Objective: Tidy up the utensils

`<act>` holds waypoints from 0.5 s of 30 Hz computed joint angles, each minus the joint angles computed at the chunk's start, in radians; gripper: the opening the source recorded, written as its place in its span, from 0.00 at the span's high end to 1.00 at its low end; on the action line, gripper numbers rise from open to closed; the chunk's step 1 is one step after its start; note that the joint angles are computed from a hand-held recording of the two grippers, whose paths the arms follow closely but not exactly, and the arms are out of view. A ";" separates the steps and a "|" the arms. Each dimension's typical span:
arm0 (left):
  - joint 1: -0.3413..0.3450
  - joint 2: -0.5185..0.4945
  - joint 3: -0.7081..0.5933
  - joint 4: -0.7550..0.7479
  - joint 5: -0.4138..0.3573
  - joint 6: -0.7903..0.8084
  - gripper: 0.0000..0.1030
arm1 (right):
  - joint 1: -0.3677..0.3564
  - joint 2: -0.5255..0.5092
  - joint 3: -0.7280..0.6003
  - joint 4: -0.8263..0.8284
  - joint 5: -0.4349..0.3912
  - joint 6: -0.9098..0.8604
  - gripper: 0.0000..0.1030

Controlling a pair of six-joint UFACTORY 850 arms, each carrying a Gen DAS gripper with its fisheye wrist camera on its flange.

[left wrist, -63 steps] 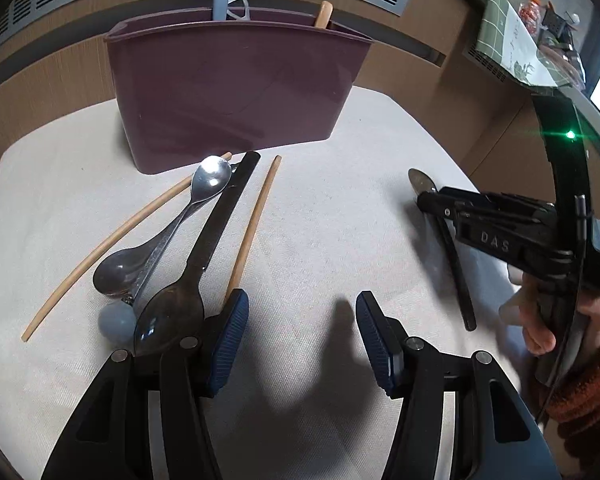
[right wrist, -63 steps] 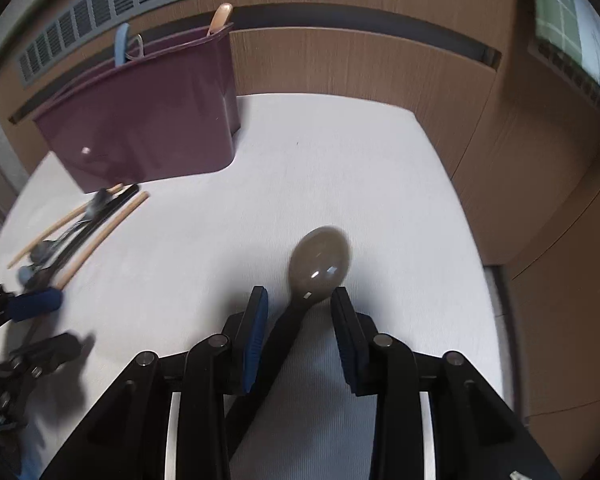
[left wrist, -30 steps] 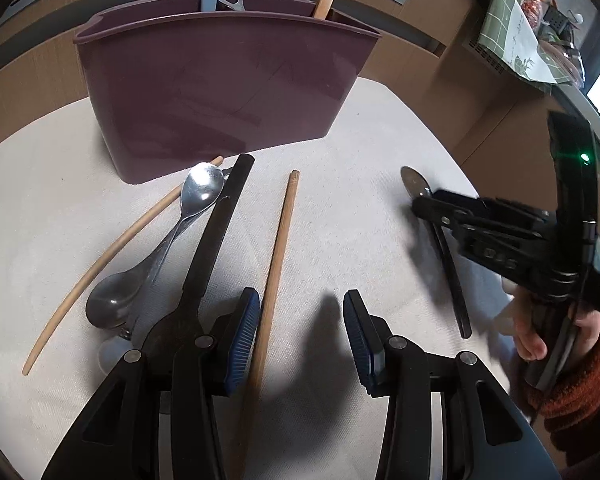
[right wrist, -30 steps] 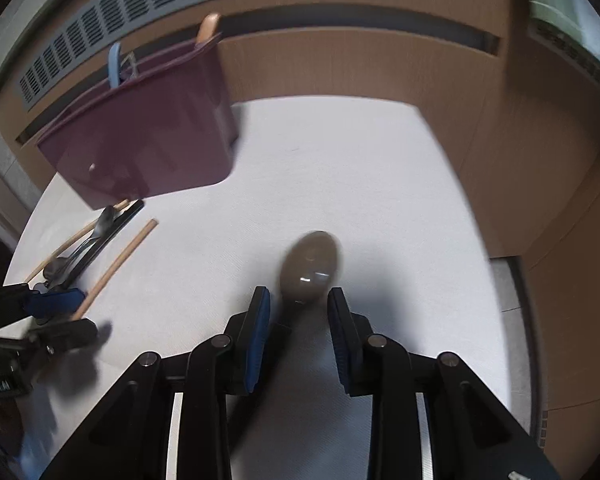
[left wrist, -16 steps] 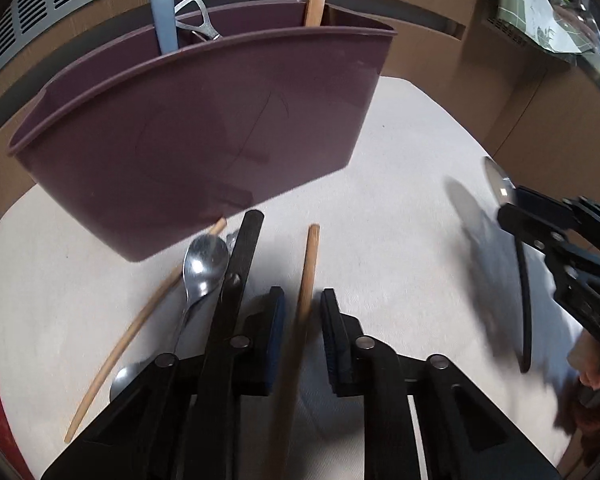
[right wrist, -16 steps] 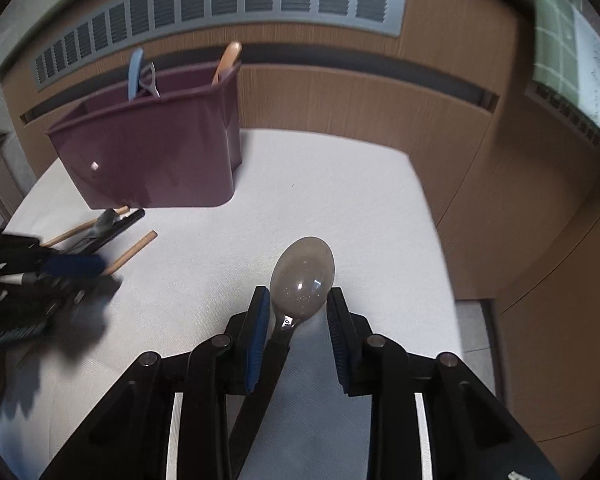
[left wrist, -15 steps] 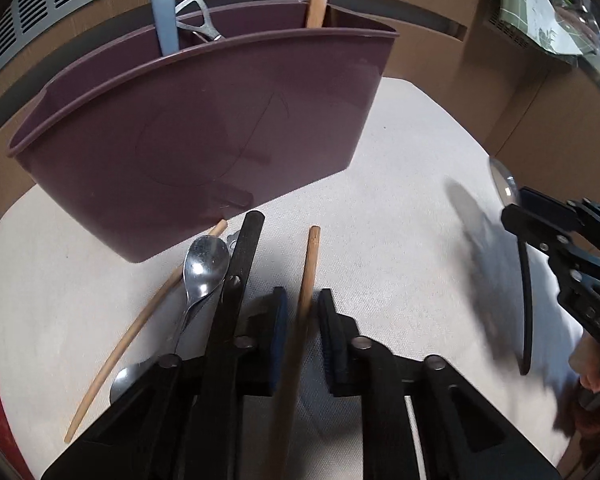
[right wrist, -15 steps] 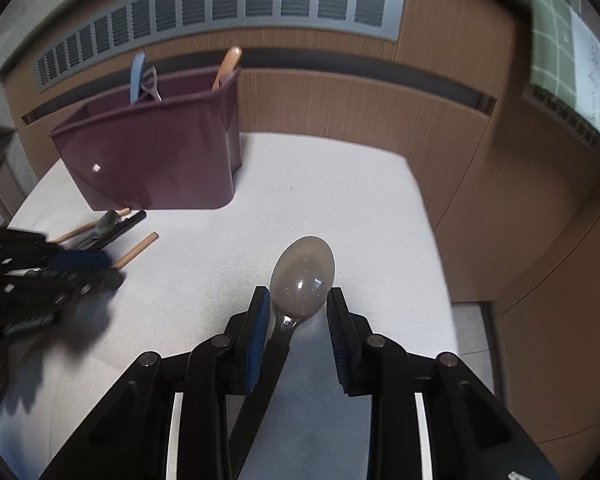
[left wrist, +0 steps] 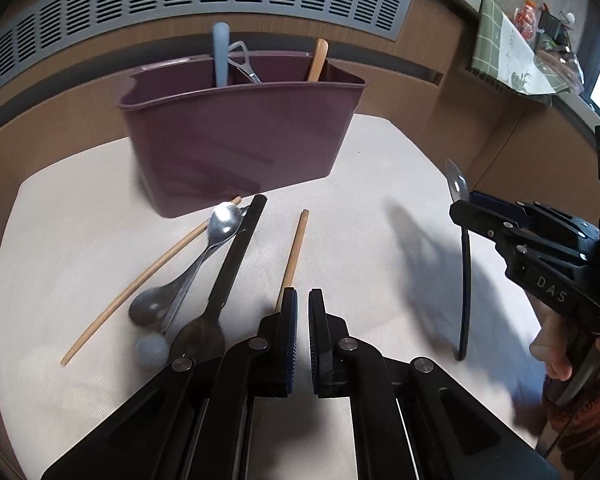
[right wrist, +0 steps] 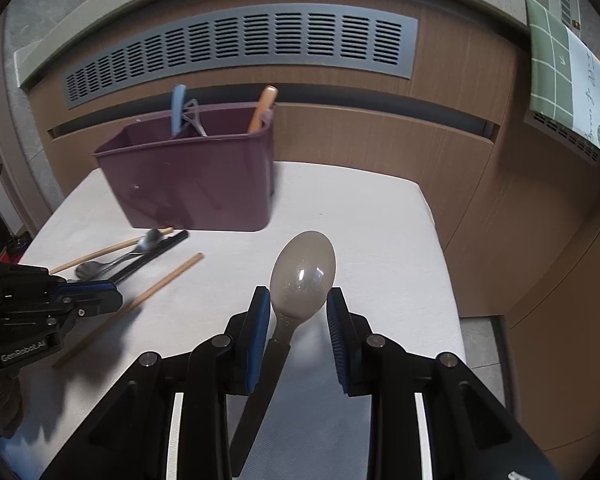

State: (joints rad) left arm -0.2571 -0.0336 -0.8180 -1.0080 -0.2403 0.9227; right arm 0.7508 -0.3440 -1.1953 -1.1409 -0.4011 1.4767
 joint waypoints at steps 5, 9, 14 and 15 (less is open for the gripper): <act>-0.019 -0.022 -0.002 0.047 0.004 0.004 0.92 | 0.007 0.020 0.009 0.044 0.030 -0.044 0.99; -0.037 -0.063 -0.027 0.158 0.026 -0.075 0.92 | 0.019 0.035 0.027 -0.020 0.001 -0.003 0.99; -0.032 -0.103 -0.058 0.205 0.025 -0.104 0.71 | -0.016 0.054 0.075 0.093 0.065 -0.093 0.94; -0.031 -0.114 -0.067 0.215 0.014 -0.110 0.65 | -0.028 0.058 0.091 0.131 0.083 -0.112 0.94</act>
State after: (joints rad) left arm -0.2884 -0.1481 -0.8849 -0.7928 -0.2267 0.8131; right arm 0.7224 -0.2856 -1.1045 -1.0104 -0.3185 1.3645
